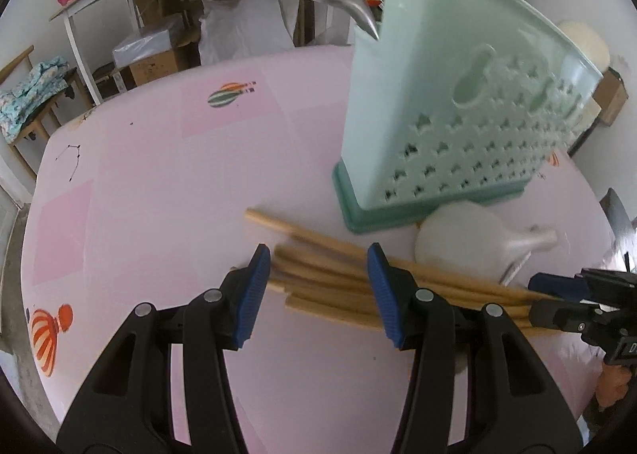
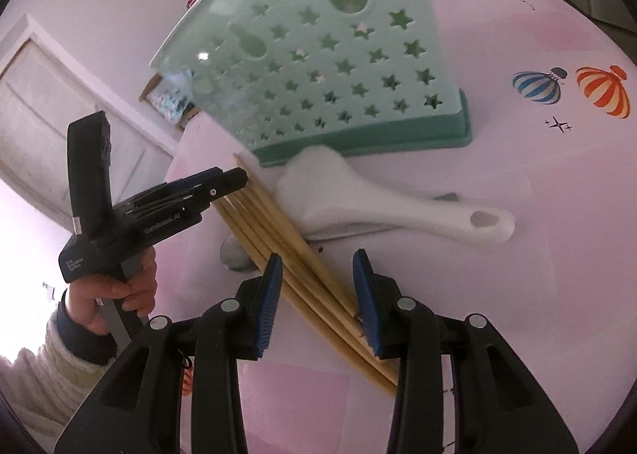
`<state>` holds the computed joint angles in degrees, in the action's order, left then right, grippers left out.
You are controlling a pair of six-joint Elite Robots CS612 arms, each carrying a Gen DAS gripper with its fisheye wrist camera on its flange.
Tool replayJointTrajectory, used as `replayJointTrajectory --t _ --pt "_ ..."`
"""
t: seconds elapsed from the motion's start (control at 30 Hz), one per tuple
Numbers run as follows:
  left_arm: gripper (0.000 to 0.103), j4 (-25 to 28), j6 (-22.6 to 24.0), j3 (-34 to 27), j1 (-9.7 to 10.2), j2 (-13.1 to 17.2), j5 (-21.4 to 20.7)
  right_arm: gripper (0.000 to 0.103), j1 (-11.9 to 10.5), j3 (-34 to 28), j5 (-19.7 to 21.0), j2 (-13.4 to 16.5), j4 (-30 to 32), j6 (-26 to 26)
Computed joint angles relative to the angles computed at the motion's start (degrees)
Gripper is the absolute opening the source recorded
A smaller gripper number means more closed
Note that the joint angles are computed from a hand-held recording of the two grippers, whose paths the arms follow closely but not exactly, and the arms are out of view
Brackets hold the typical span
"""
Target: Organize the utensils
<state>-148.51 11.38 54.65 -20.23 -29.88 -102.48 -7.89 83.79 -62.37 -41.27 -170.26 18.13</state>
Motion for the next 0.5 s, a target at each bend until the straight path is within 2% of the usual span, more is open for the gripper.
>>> replayJointTrajectory --t 0.27,0.5 --pt "0.047 -1.2 0.7 5.7 0.3 -3.1 -0.7 0.036 1.2 0.3 -0.3 -0.3 1.0 -3.8" --pt "0.047 -1.8 -1.5 8.5 0.97 -4.6 -2.1 0.036 2.3 -0.3 -0.5 -0.3 2.6 -6.4"
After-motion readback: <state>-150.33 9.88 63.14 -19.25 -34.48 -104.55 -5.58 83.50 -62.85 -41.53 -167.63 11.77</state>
